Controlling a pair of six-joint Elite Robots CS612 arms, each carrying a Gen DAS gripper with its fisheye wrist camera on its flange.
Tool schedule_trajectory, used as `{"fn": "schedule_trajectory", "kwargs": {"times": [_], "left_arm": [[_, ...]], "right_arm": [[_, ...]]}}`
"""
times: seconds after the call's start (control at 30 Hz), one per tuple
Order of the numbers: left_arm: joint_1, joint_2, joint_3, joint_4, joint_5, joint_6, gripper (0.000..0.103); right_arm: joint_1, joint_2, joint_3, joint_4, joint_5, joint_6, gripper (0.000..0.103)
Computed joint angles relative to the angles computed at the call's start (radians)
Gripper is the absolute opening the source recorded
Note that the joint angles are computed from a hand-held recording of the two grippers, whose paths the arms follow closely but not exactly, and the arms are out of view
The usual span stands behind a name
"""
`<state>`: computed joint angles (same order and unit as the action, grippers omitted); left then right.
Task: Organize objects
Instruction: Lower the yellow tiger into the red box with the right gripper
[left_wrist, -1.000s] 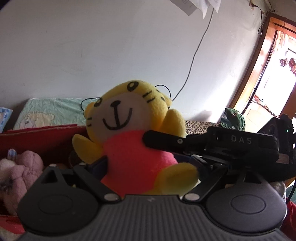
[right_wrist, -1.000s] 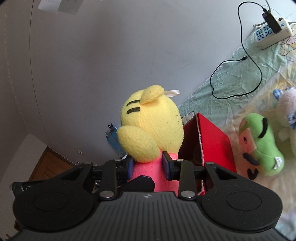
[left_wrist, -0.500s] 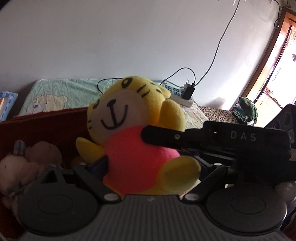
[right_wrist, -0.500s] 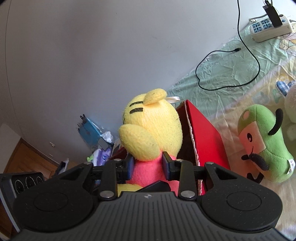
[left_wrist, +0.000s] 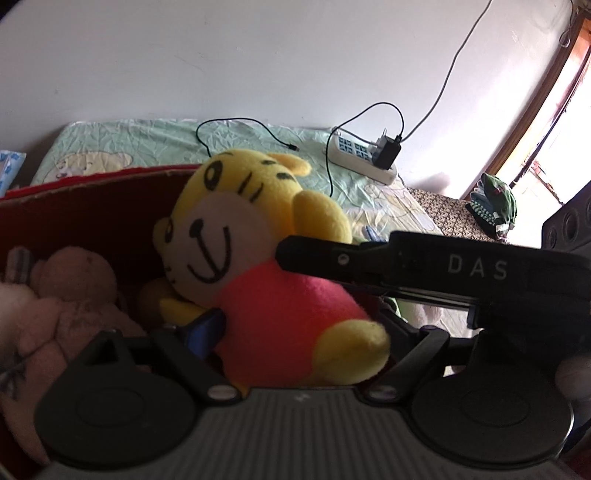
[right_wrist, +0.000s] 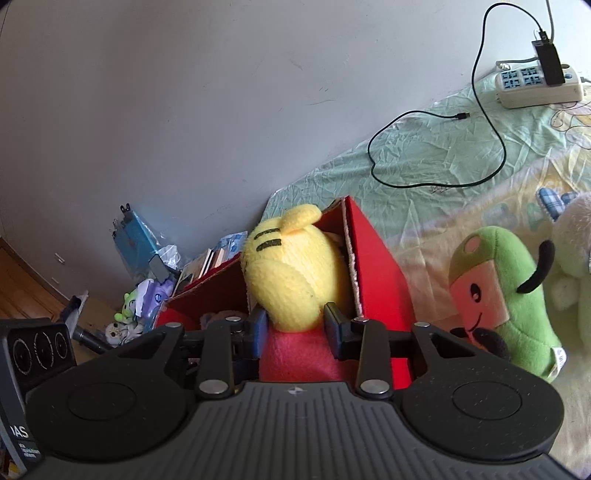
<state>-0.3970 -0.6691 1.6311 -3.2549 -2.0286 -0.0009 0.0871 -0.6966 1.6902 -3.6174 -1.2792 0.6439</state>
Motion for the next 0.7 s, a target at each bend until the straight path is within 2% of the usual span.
{"fn": "schedule_trajectory", "kwargs": {"times": [0.07,0.27,0.4,0.53,0.7], "left_arm": [[-0.003,0.004,-0.004,0.003,0.009,0.019,0.089],[-0.017,0.003,-0.008,0.044,0.057,0.074,0.094],[-0.027,0.001,-0.010,0.069,0.092,0.085,0.094],[-0.035,-0.002,-0.011,0.087,0.123,0.092,0.095],[-0.038,-0.003,-0.017,0.117,0.138,0.077,0.098]], "right_arm": [[0.002,-0.004,0.007,-0.018,-0.026,-0.007,0.037],[0.000,-0.003,0.014,-0.047,-0.024,0.005,0.037],[0.004,0.000,0.011,-0.030,-0.042,-0.008,0.033],[-0.002,0.008,0.011,-0.048,-0.021,0.027,0.031],[0.006,0.004,0.013,-0.040,-0.040,-0.026,0.031]]}}
